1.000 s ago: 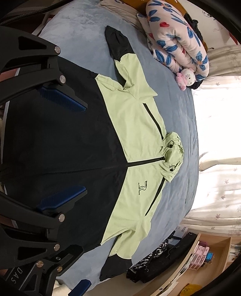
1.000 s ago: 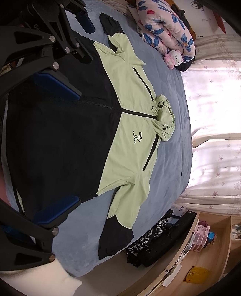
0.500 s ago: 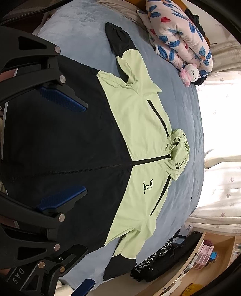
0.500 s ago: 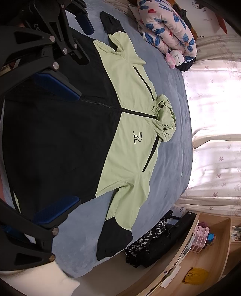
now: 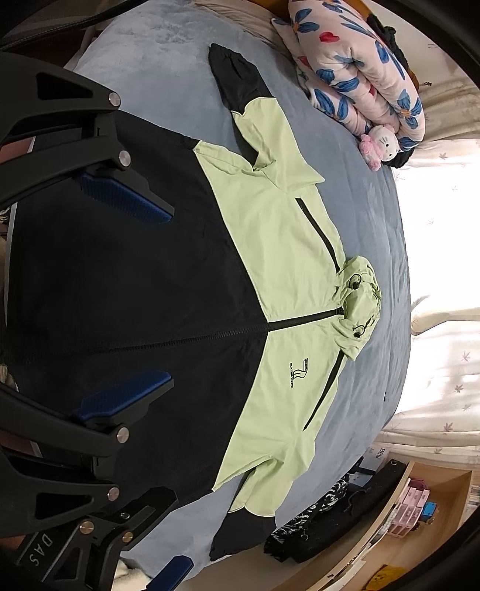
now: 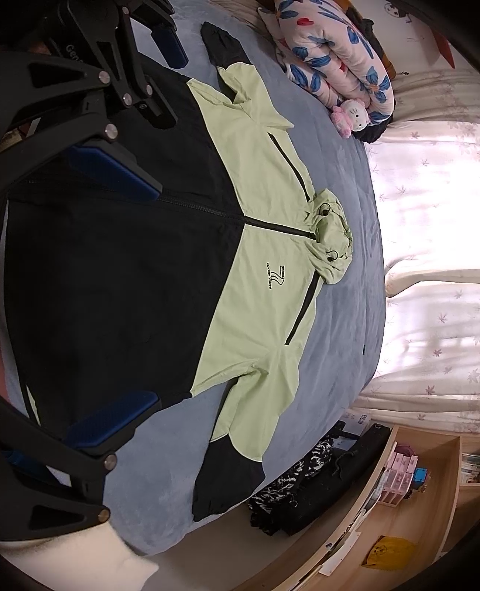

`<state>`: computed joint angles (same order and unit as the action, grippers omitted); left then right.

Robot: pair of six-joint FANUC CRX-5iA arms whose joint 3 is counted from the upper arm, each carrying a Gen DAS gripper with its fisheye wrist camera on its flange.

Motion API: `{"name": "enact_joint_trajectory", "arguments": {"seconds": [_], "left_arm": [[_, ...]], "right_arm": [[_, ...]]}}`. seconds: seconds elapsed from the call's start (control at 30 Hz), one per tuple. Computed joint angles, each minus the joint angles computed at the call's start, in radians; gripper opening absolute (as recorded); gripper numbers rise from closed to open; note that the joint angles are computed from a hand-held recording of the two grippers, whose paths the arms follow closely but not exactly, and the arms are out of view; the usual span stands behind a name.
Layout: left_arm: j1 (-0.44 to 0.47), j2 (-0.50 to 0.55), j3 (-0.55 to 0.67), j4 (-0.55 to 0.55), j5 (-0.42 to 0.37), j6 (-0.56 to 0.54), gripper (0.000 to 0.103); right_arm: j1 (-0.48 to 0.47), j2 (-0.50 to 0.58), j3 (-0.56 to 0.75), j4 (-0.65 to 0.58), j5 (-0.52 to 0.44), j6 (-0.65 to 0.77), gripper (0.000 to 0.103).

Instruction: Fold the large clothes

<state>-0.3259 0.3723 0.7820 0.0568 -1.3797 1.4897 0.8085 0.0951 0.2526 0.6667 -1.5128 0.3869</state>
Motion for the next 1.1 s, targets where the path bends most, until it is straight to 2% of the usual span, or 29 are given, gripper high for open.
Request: {"name": "enact_joint_trajectory", "arguments": {"seconds": [1.1], "left_arm": [[0.006, -0.004, -0.006, 0.011, -0.023, 0.011, 0.081]], "right_arm": [[0.003, -0.002, 0.001, -0.002, -0.004, -0.001, 0.103]]}}
